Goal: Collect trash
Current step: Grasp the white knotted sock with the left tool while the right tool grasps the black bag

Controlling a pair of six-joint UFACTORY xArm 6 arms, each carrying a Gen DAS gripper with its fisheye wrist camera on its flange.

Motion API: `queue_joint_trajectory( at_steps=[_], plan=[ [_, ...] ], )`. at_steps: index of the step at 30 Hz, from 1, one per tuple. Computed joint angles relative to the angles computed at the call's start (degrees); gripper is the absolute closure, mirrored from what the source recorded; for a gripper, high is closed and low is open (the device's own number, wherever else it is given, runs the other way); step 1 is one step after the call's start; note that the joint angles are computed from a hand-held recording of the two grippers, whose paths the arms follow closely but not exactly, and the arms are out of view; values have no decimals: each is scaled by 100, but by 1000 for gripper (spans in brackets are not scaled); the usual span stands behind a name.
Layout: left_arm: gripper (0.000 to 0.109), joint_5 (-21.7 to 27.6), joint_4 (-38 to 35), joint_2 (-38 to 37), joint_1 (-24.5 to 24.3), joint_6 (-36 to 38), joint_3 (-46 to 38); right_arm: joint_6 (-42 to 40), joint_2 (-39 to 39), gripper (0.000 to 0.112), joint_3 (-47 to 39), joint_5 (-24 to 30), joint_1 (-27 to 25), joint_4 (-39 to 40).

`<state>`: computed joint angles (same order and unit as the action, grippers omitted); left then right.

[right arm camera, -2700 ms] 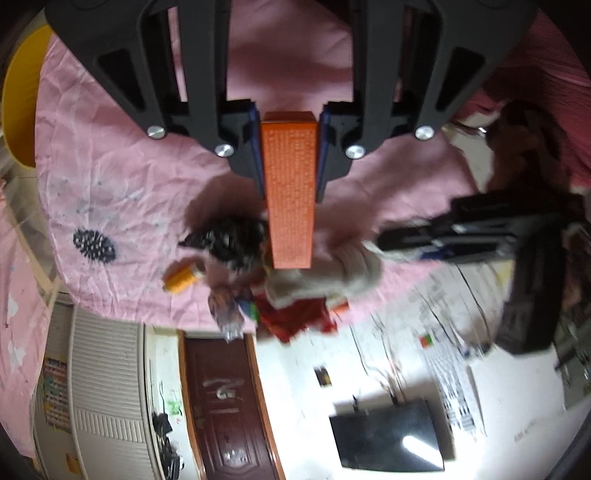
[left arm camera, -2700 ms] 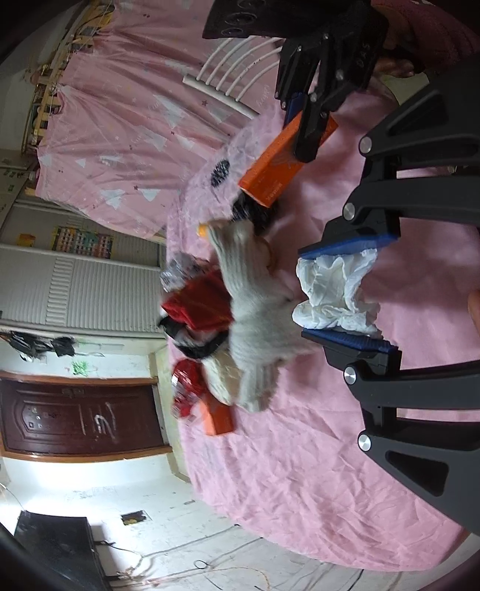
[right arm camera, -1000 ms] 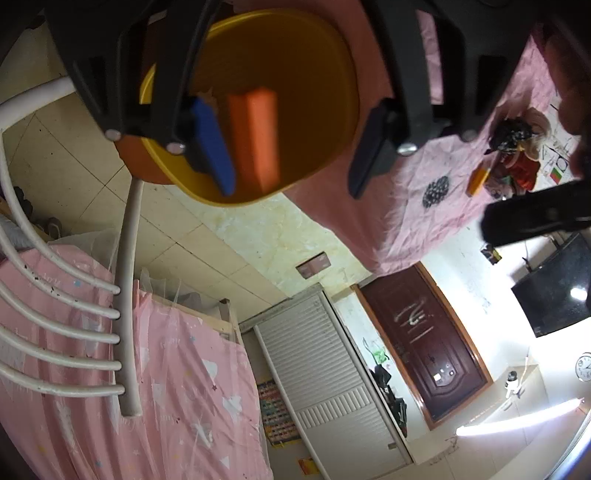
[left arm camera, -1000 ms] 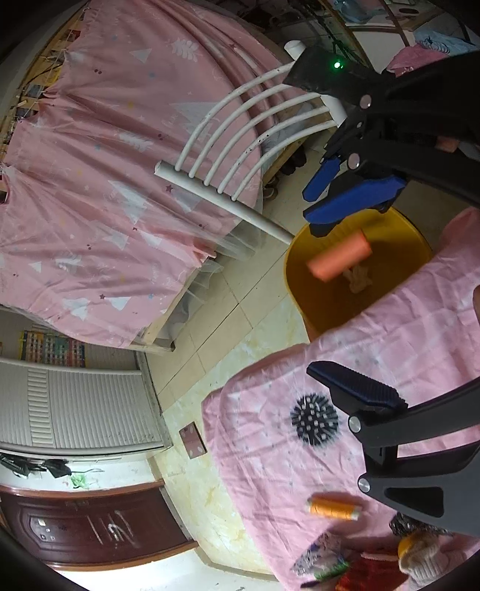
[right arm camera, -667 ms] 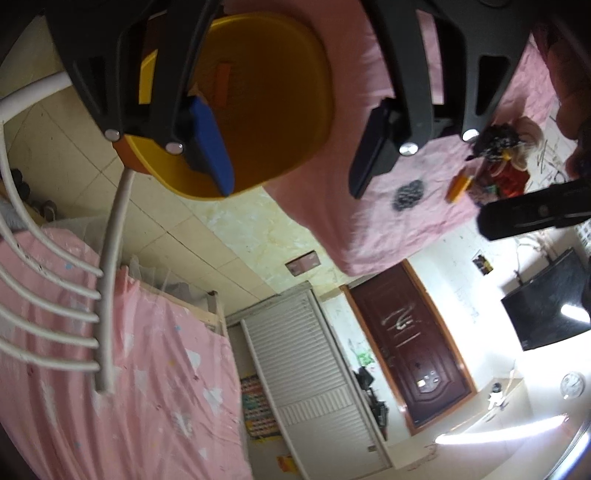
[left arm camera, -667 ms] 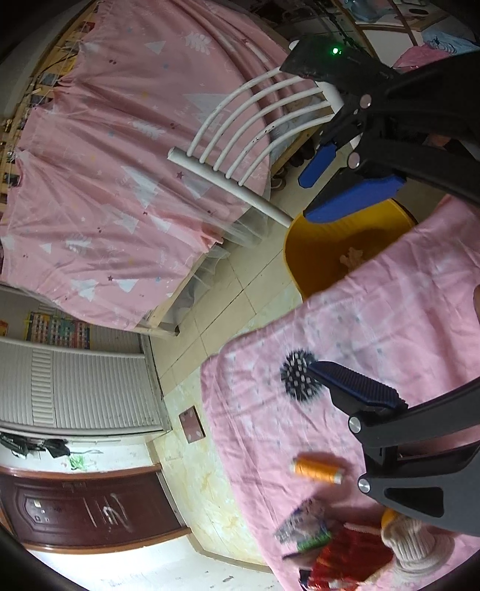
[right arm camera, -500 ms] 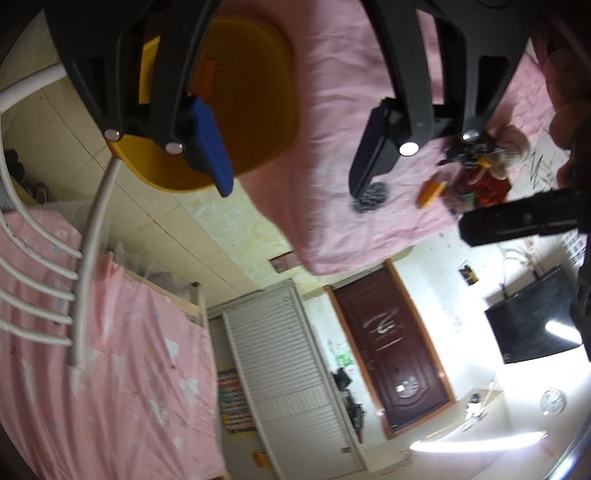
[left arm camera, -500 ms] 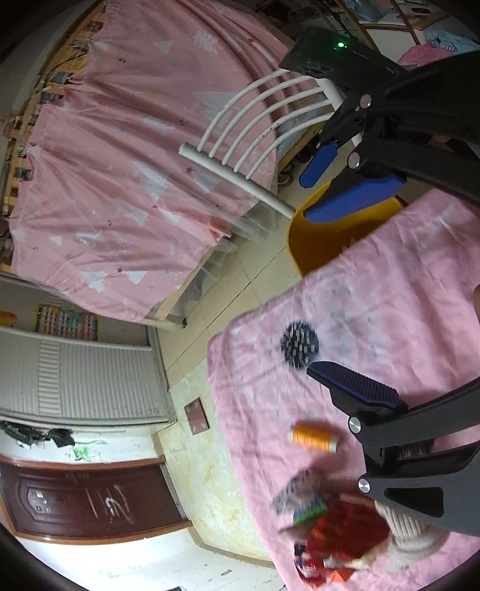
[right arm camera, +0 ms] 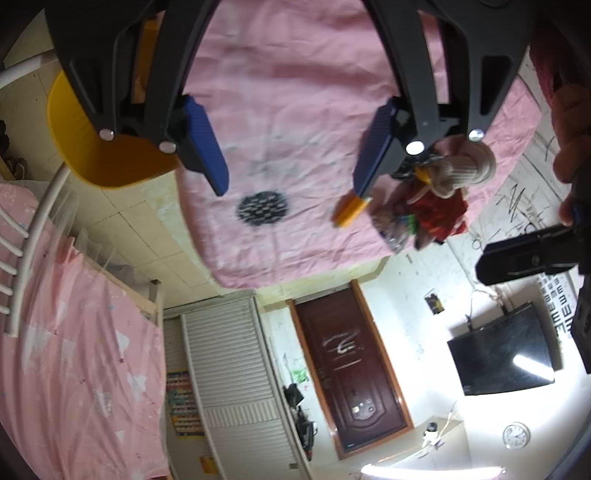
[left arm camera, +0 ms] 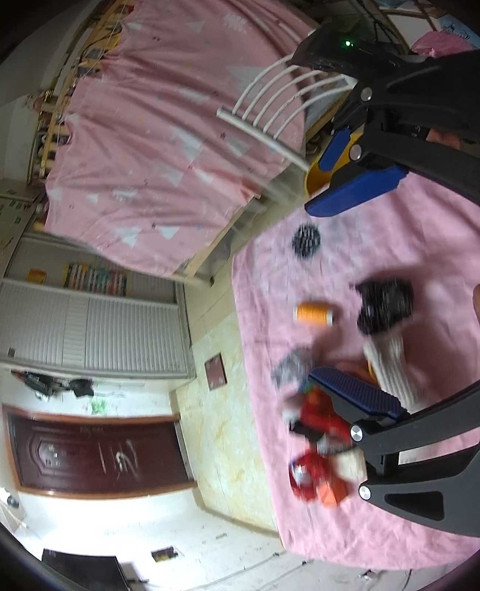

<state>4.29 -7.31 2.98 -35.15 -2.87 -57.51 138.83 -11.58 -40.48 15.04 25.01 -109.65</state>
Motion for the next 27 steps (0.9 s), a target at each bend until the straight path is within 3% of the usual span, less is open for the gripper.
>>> queue_joint_trajectory(
  at_steps=[8, 13, 17, 27],
  plan=[
    [32, -154, -541, -313, 436, 573, 520, -703, 612, 39, -594, -126, 293, 574],
    [31, -286, 132, -345, 757, 114, 805, -1241, 964, 38, -920, -241, 434, 987],
    [31, -292, -1182, -325, 713, 1575, 953, -1850, 1255, 30, -1159, -323, 549, 1513],
    [31, -373, -1777, -63, 704, 2685, 1116, -3244, 1784, 27, -1548, -331, 705, 2827]
  ],
)
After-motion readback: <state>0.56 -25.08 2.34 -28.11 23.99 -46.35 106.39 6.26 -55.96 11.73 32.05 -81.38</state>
